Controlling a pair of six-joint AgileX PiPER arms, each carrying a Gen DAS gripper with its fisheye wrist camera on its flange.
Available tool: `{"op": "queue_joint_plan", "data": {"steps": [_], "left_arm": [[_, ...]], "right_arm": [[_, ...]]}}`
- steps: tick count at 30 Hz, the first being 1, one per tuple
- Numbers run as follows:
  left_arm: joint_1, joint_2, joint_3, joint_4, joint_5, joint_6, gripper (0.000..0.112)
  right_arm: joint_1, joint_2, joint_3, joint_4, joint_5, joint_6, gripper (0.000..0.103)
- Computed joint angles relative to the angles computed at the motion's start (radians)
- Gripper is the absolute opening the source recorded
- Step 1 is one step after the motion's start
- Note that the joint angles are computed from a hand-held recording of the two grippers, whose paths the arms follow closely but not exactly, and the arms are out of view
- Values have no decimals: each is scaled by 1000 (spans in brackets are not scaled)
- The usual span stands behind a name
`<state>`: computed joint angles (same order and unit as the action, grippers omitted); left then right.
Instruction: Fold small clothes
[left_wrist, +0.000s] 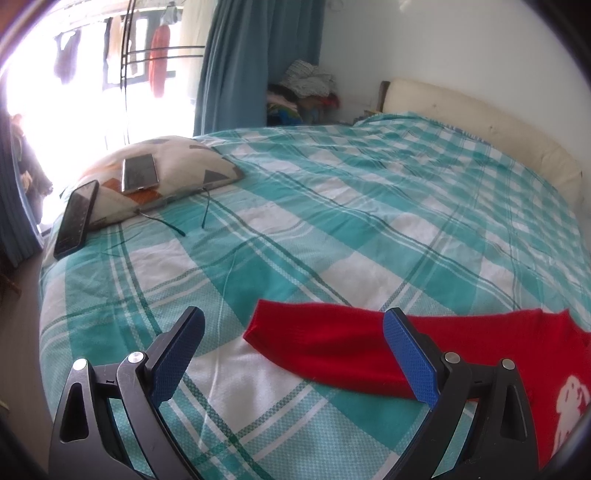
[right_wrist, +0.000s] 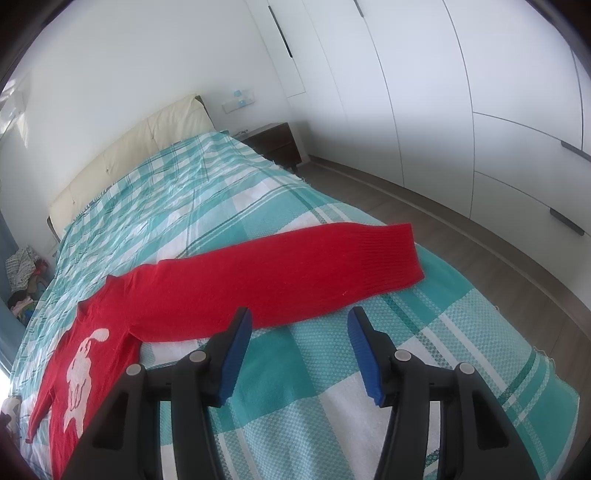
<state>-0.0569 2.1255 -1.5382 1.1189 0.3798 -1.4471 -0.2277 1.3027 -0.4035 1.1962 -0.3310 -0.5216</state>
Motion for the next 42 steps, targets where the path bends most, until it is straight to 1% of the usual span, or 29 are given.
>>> {"op": "queue_joint_plan", "data": {"steps": [5,13,27,33,42], "left_arm": [[-13,-4,7,39,9,-22,98],[-14,-4,4,19,8,3,98],[-14,-7,7,20,8,4,98],[-28,-9,23,83,1,-48,99],[-33,-5,16,75,3,-32,99]], "right_arm": [[-13,0,5,-42,14,46,54],[-20,1,7,-62,18,61,54],[-12,2,8,-50,15,57,54],[-10,2,8,-50,15,60,54],[-13,3,8,-55,16,62,54]]}}
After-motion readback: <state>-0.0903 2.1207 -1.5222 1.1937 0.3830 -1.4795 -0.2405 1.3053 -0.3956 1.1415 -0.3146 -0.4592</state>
